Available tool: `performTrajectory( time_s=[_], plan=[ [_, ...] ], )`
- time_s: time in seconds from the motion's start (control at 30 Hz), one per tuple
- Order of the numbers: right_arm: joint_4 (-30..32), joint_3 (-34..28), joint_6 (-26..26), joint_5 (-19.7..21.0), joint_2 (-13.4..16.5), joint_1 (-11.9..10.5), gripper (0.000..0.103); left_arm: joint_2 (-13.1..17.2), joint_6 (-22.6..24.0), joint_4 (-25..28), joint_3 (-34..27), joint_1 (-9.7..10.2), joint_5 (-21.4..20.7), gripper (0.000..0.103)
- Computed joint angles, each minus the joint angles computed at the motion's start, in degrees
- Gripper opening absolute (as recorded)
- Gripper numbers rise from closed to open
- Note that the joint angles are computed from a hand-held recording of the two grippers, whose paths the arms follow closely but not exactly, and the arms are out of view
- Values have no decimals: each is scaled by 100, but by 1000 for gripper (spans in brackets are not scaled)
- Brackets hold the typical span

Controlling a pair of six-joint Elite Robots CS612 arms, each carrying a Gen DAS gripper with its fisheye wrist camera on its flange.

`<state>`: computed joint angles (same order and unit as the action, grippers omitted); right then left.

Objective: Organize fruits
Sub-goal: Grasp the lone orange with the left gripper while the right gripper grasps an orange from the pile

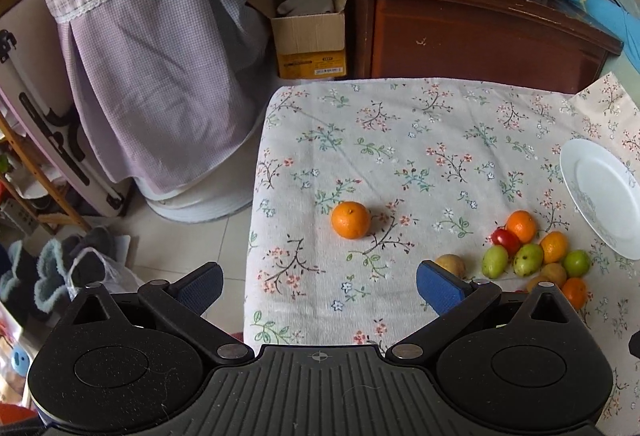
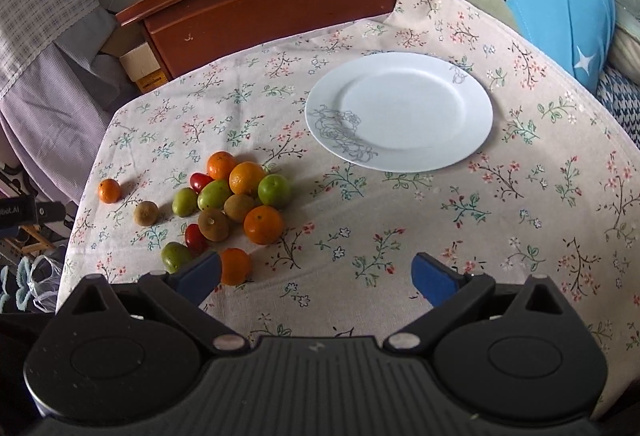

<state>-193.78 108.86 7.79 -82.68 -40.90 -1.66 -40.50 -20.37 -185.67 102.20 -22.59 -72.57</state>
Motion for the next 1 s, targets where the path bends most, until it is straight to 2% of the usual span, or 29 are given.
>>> performTrajectory(
  time_s=[0.17,0.3,0.5,0.77,0.9,1.0],
  plan=[
    [-60,-15,-203,213,86,37,94,169,226,-109,-182,31,-135,103],
    [-150,-61,-346,422,172,56,85,259,352,99,-335,48,-199,103],
    [-394,-121,-462,692,286,62,74,411,502,43,-491,44,-60,102],
    [-399,-253,-523,864,412,77,58,511,318,136,-642,142,-177,102],
    [-398,-303,-545,908,460,85,51,563,330,139,-706,161,-259,98],
    [-358,-337,-562,864,486,98,45,602,352,210,-762,160,-263,90]
  ],
)
